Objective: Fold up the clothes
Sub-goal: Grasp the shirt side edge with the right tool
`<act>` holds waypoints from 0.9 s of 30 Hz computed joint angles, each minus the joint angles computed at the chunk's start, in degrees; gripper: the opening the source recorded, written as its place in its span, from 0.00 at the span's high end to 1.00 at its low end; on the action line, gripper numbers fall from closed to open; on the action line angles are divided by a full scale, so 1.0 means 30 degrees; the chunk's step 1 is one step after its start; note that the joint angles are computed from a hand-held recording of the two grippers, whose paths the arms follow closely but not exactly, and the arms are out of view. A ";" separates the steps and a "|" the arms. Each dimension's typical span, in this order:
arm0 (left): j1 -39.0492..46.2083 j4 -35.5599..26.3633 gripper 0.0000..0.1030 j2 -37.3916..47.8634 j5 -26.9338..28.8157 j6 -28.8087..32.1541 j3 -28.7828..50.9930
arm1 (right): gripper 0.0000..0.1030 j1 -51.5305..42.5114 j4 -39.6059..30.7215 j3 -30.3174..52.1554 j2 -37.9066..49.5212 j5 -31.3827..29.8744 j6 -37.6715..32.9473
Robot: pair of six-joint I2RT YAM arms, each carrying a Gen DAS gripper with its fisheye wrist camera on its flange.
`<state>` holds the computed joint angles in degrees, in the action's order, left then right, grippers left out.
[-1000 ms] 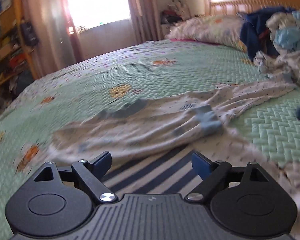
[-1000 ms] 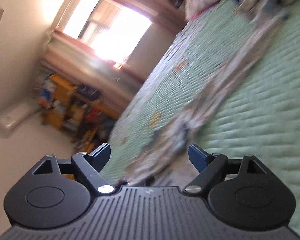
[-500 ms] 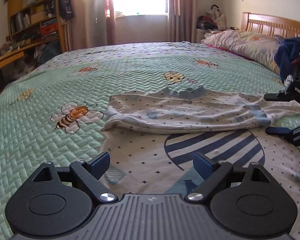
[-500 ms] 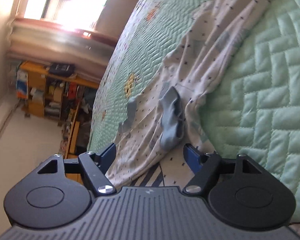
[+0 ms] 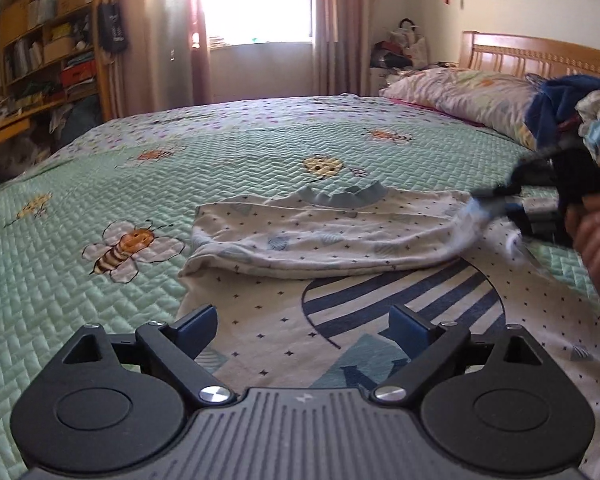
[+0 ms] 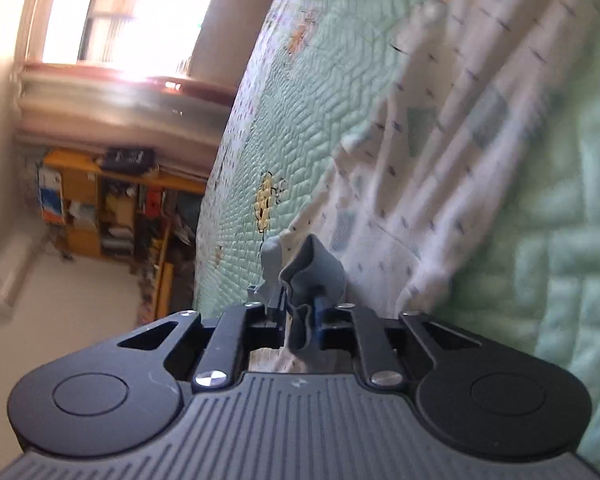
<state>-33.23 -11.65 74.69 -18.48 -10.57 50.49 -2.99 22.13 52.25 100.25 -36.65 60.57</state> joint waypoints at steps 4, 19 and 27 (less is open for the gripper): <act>0.0025 0.0042 0.09 0.0317 0.0096 0.0100 0.0113 | 0.92 -0.0403 -0.1389 0.1741 0.0151 0.0324 -0.2723; 0.0897 -0.0270 0.06 0.1165 0.1451 0.1851 0.1354 | 0.53 -0.1138 -0.4480 0.0340 -0.2563 0.0815 -0.7257; 0.1363 0.0395 0.05 0.3620 0.2069 0.4000 0.3699 | 0.47 -0.0423 -1.0202 0.7334 0.2677 0.0712 -1.1698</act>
